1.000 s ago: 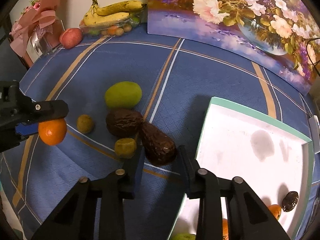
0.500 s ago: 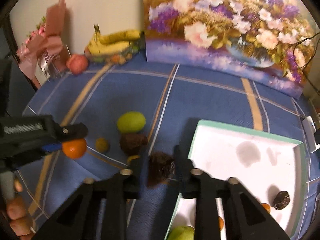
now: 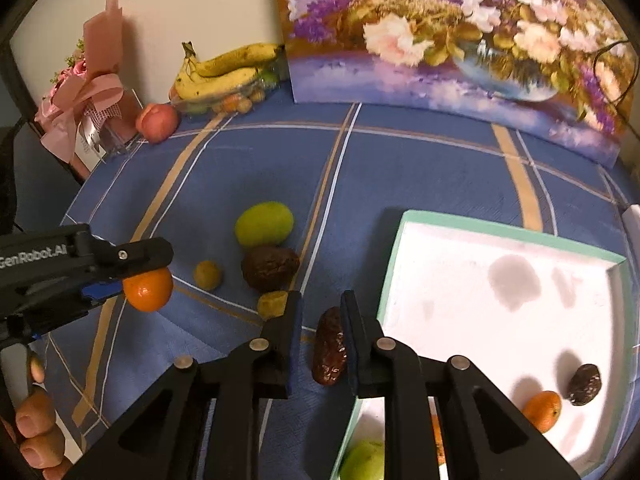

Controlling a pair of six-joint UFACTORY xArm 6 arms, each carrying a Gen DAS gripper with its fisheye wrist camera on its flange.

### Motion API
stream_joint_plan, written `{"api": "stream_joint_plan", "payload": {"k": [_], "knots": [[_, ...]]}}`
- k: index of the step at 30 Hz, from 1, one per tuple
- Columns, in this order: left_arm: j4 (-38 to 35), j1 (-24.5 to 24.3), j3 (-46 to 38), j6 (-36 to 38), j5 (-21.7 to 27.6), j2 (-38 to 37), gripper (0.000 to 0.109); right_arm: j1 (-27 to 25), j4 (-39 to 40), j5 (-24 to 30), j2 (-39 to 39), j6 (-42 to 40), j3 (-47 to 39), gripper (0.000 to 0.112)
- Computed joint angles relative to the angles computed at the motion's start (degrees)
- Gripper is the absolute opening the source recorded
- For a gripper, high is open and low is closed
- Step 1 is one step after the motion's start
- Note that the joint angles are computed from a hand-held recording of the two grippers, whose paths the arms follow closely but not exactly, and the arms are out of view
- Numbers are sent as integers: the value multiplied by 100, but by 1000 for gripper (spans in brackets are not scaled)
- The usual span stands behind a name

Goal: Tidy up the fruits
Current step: 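Close the right tool on an elongated dark date, then carry the date with the right tool while the left tool carries the orange to the tray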

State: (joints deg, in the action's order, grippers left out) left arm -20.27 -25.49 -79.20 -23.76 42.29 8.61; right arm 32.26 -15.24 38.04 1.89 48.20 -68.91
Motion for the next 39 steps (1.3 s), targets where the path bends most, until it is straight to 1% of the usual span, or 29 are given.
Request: {"api": "stream_joint_plan", "payload": {"k": [1, 3, 4, 5, 7, 11, 17, 21, 22, 23, 29, 31, 33, 35, 37, 39], "knots": [[-10, -1, 1, 3, 3, -2, 34, 5, 70, 54, 81, -39, -52, 32], [-32, 9, -11, 23, 19, 2, 34, 29, 141, 155, 186, -135, -122, 33], [-46, 12, -8, 28, 18, -2, 34, 57, 41, 287, 261, -115, -205, 33], [-60, 15, -5, 27, 13, -5, 34, 107, -216, 534, 327, 68, -335, 34], [-76, 17, -7, 29, 14, -4, 34, 189, -486, 873, 450, 94, -541, 34], [-146, 18, 5, 78, 22, -15, 34, 296, -758, 1185, 557, 80, -704, 35], [-203, 33, 27, 78, 10, -31, 34, 527, -1383, 1812, 875, 90, -1107, 35], [-246, 41, 38, 91, 15, -37, 34, 687, -1754, 2215, 1087, -85, -1345, 35], [-252, 40, 36, 94, 15, -36, 34, 712, -1822, 2269, 1107, -104, -1364, 34], [-250, 39, 35, 83, 13, -36, 34, 735, -1902, 2323, 1120, -105, -1371, 31], [-248, 43, 47, 33, 3, -41, 34, 702, -1894, 2184, 1014, -41, -1220, 31], [-244, 41, 46, 26, -3, -41, 34, 645, -1751, 2013, 935, 4, -1137, 30], [-244, 40, 57, 26, -12, -49, 34, 553, -1521, 1732, 816, 83, -1007, 30], [-248, 34, 51, 29, -16, -45, 34, 395, -1131, 1185, 576, 175, -706, 30], [-256, 30, 67, 29, -27, -59, 34, 216, -602, 506, 280, 200, -330, 30], [-246, 10, 69, 14, -30, -60, 34, 124, -292, 88, 95, 238, -106, 30]]}}
